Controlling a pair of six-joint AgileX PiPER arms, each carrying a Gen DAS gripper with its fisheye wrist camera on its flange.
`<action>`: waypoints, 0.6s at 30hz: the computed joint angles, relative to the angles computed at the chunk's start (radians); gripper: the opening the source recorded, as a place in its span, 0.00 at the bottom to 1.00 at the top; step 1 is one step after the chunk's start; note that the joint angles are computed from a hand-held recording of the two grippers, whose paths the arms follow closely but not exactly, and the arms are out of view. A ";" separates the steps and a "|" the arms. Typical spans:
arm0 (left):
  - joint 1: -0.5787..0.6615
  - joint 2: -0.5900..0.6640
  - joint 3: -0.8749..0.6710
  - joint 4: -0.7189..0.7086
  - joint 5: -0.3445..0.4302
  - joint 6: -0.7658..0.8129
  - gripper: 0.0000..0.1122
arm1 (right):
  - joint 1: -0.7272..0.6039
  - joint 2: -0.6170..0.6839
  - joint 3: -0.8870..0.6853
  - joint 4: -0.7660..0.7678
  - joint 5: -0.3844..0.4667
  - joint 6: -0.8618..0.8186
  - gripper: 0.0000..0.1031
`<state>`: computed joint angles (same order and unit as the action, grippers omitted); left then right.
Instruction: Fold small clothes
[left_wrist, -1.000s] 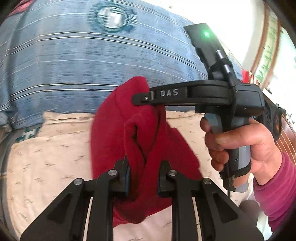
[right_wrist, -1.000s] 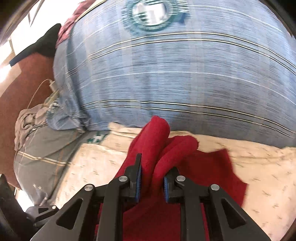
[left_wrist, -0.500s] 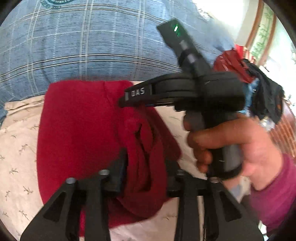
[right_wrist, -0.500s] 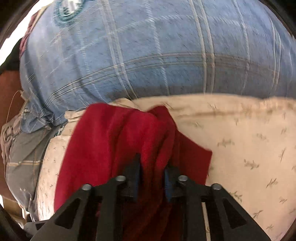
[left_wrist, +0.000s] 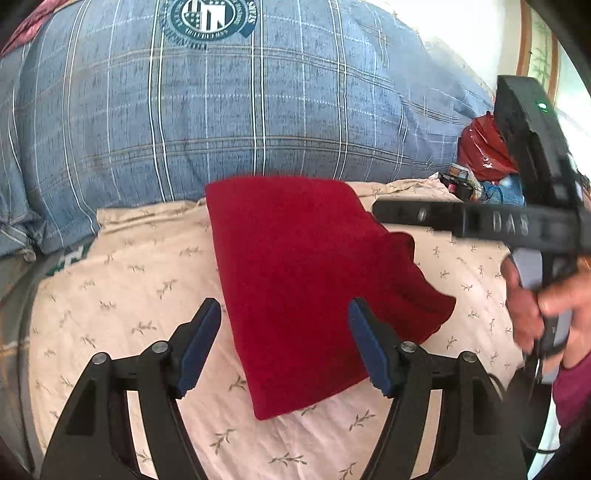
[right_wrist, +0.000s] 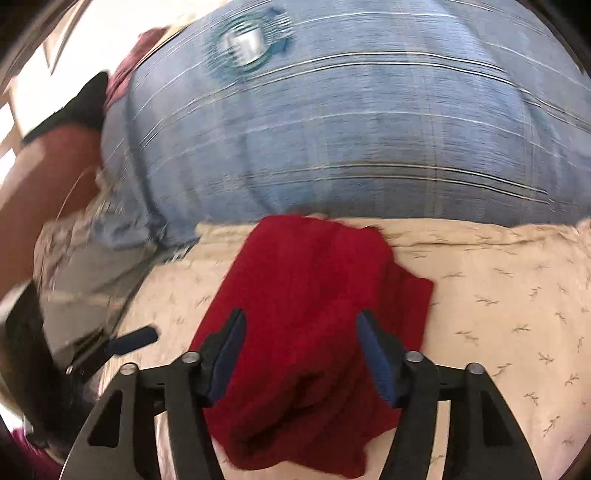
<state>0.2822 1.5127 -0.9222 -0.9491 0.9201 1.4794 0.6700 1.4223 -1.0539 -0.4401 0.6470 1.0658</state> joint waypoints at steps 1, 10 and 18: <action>0.000 -0.002 0.015 -0.004 -0.012 0.015 0.63 | 0.013 0.016 -0.003 0.025 0.005 -0.016 0.49; -0.019 0.028 0.106 0.028 -0.112 0.041 0.63 | 0.081 -0.096 0.279 -0.120 -0.075 0.327 0.42; -0.015 -0.035 0.111 -0.023 -0.125 0.044 0.63 | 0.222 -0.110 0.140 -0.289 0.191 0.446 0.47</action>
<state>0.2674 1.4773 -0.8108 -0.9719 0.7948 1.5234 0.8924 1.3118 -0.9136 -0.7288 0.8380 1.5115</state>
